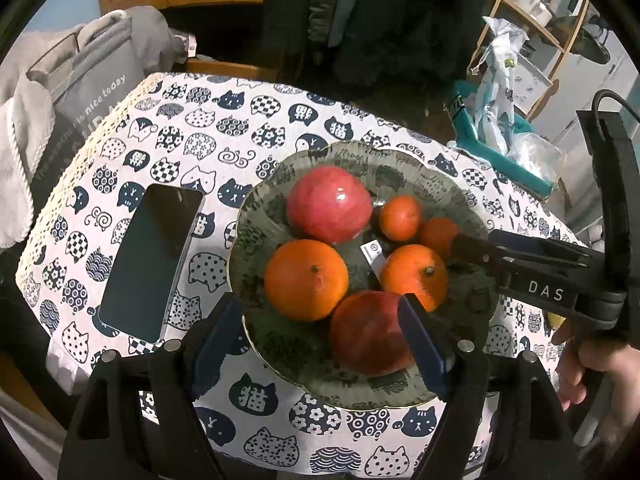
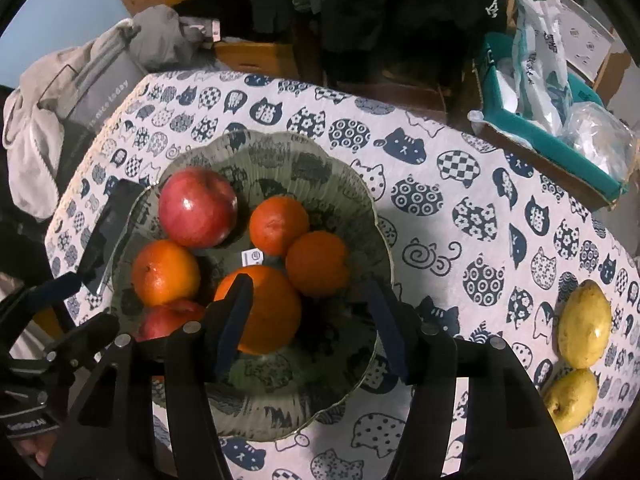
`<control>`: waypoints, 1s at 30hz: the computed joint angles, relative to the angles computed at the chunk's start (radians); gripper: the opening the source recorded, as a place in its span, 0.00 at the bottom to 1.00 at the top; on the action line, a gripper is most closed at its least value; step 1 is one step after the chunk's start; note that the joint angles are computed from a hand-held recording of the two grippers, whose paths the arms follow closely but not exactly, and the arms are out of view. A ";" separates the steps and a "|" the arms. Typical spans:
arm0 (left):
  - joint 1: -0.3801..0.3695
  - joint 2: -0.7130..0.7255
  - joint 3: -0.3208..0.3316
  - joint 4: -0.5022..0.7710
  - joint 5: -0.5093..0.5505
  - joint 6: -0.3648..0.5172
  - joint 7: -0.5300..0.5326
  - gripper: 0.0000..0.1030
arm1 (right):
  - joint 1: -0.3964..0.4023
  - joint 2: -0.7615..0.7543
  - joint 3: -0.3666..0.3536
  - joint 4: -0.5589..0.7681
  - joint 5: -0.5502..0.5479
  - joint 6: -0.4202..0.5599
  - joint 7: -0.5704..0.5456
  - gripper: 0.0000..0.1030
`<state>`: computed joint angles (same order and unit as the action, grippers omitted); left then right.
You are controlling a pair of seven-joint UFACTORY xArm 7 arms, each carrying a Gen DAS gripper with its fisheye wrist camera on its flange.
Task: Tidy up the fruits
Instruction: 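Lower the red apple into the bowl with the left tool while the right tool lowers the tangerine over it, then raise both open tools from the bowl and move them toward the two yellow pears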
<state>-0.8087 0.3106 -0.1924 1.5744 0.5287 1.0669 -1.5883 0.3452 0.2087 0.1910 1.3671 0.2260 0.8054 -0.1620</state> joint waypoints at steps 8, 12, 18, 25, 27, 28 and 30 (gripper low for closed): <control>-0.023 -0.003 0.003 0.046 0.053 0.046 -0.011 0.79 | -0.012 -0.073 -0.012 -0.024 0.001 -0.027 0.007 0.59; -0.032 0.002 0.002 0.075 0.068 0.059 -0.008 0.79 | -0.023 -0.124 -0.022 -0.047 0.003 -0.044 0.008 0.60; -0.064 0.032 0.010 0.159 0.105 0.093 0.007 0.79 | -0.040 -0.212 -0.038 -0.093 0.001 -0.073 -0.003 0.62; -0.116 0.091 0.033 0.293 0.141 0.145 0.050 0.80 | -0.057 -0.330 -0.060 -0.166 -0.017 -0.094 -0.025 0.65; -0.134 0.117 0.042 0.342 0.146 0.155 0.067 0.83 | -0.062 -0.356 -0.068 -0.181 -0.015 -0.096 -0.034 0.68; -0.144 0.128 0.049 0.363 0.151 0.157 0.076 0.84 | -0.066 -0.371 -0.072 -0.190 -0.018 -0.097 -0.036 0.69; -0.167 0.166 0.063 0.432 0.158 0.180 0.111 0.84 | -0.075 -0.395 -0.080 -0.202 -0.025 -0.091 -0.033 0.69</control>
<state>-0.9755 0.4769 -0.1298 2.0068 0.6869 1.2468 -1.4770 0.2706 -0.1867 0.1114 1.1649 0.2007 0.7143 -0.1945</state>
